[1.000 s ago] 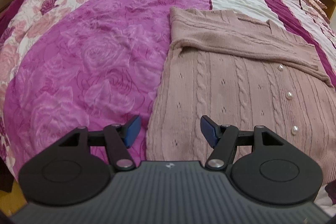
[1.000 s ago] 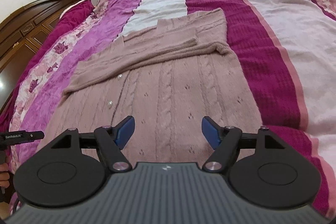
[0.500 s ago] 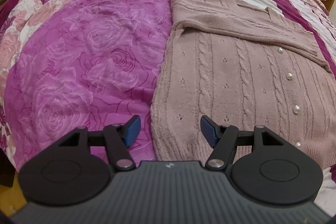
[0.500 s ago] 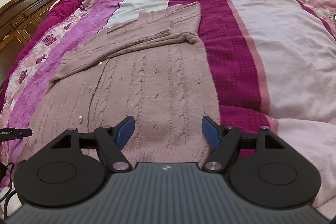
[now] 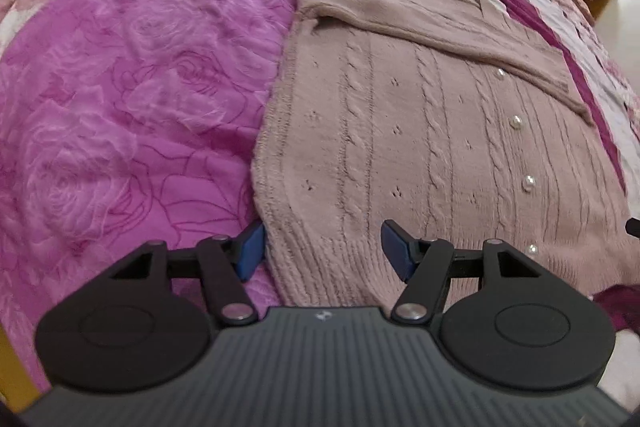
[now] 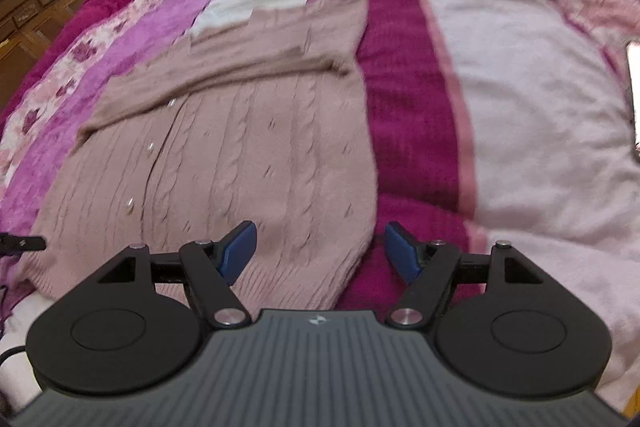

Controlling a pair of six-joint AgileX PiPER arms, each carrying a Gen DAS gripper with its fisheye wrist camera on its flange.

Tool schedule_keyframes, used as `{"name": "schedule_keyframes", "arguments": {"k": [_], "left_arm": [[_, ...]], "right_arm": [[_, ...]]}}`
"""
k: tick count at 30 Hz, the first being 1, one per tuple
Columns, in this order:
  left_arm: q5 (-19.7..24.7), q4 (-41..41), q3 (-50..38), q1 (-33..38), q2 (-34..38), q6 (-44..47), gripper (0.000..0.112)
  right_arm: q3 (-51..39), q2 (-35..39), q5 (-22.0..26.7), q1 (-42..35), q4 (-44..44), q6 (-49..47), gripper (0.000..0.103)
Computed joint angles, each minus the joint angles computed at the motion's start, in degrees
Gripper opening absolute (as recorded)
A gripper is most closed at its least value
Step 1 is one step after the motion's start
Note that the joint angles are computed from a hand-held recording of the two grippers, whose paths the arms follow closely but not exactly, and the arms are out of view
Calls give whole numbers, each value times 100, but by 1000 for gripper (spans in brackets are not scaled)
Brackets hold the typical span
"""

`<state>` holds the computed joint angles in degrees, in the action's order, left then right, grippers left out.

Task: Fold small clothes
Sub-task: 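Move both grippers to the ribbed hem of the cardigan, then close both grippers on the cardigan hem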

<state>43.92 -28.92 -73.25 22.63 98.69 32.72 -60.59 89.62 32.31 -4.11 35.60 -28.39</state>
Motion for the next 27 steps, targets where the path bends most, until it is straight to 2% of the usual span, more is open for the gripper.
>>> {"name": "schedule_keyframes", "arguments": {"k": [6,12,16,19,22,24,27], "left_arm": [[125,166,-204,-151,259,136,65],[342,220,-488,-250,592,204,65],[278,283,-458,-370,637,274,65],[214,56,-370,-339,624,439,64],[220,-87,-379,-302,654,502,59],[281,-175,-418,-268,687,522,50],[397,-272,-473,-231,706,524,32]], "right_arm": [[-247,385,733,-116,633,-817,77],[-808,953,1419,-170,843,-1069,77],[-1014,1207,1602,-146,868,-1290,77],[-1017,1265,1555,-114,933,-1418,74],[-1000,1318,1479,-162,1057,-1437,58],[-999,1336,1448,-214,1083,-1405,39],[-925,1358,1442,-335,1351,-1602,23]]}}
